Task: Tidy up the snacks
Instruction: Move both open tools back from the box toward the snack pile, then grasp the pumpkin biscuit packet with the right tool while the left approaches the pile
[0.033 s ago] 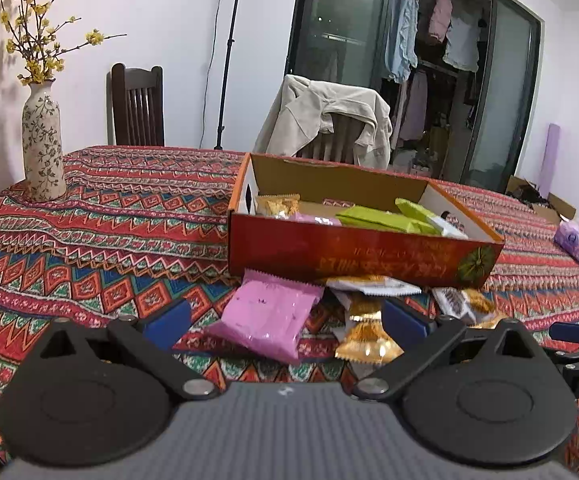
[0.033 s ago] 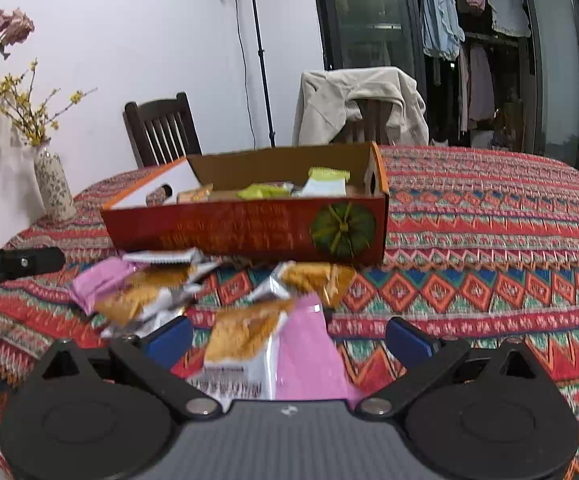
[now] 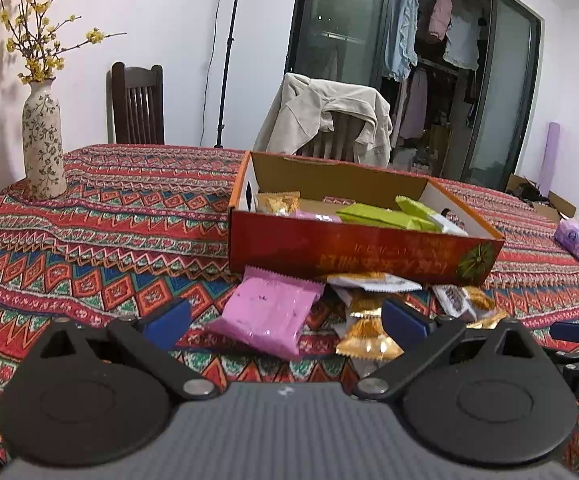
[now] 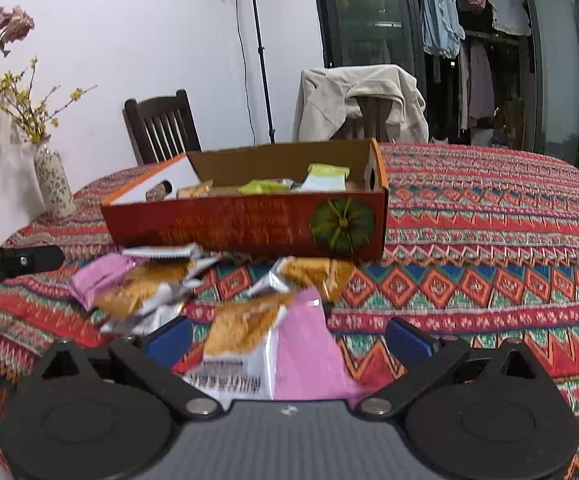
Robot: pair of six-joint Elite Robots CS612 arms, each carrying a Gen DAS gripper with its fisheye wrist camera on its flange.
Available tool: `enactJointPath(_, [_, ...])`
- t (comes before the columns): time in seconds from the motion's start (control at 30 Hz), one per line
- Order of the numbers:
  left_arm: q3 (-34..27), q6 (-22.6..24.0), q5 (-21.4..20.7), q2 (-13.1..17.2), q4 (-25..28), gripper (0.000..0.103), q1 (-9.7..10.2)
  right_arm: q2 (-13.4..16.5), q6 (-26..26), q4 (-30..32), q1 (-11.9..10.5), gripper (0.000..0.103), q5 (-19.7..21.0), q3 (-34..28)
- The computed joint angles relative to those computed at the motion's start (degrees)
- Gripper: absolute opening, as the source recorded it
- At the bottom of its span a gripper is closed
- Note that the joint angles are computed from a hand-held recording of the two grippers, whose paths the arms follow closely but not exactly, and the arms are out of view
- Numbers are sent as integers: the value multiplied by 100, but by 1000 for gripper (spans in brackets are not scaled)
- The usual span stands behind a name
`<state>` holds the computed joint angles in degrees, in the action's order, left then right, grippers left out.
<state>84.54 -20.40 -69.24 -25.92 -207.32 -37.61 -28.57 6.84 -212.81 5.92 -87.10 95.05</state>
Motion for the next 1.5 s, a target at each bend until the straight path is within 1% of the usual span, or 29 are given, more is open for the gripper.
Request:
enactJointPath(0.2, [7,-72,-51,12,48,103,10,1,-29,110,13,103,-54,19])
enactJointPath(0.4, [-25,-103,-94,30,75,103,32,20,-45,291,21,103,-19,-78])
enactJointPath(0.5, [-53,-136,-122,47,97,103,46,34,-164,345,56,101,-42,-142])
enactJointPath(0.57, [-65,-167,-135,57,114,103,51,47,-301,375,94,97,-54,-191])
enactJointPath(0.63, [-69,-186,-153,62,132,103,54,59,-492,432,144,94,-84,-240])
enactJointPath(0.7, [-58,-195,-162,61,141,103,54,83,-726,493,210,89,-193,-295])
enactJointPath(0.8, [-37,-230,-149,57,150,103,58,147,-1095,490,337,81,-618,-385])
enactJointPath(0.87, [-23,-264,-135,55,148,103,62,182,-1293,460,400,69,-872,-419])
enactJointPath(0.93, [-9,-298,-134,51,153,103,65,214,-1506,410,457,62,-1133,-444])
enactJointPath(0.97, [0,-306,-130,48,153,103,64,214,-1551,389,463,60,-1167,-436])
enactJointPath(1.03, [17,-308,-133,42,141,103,62,200,-1561,354,455,56,-1132,-406])
enactJointPath(1.07, [27,-309,-130,37,134,103,59,194,-1563,337,449,45,-1118,-391])
enactJointPath(1.1, [36,-310,-125,33,124,103,58,186,-1574,302,441,41,-1068,-370])
enactJointPath(1.13, [44,-315,-119,29,118,103,57,180,-1574,257,438,39,-1035,-354])
enactJointPath(1.3, [76,-368,-66,9,125,103,52,141,-1425,87,397,36,-895,-259])
enactJointPath(1.5, [38,-369,-20,4,226,103,45,113,-1202,-271,303,35,-568,-184])
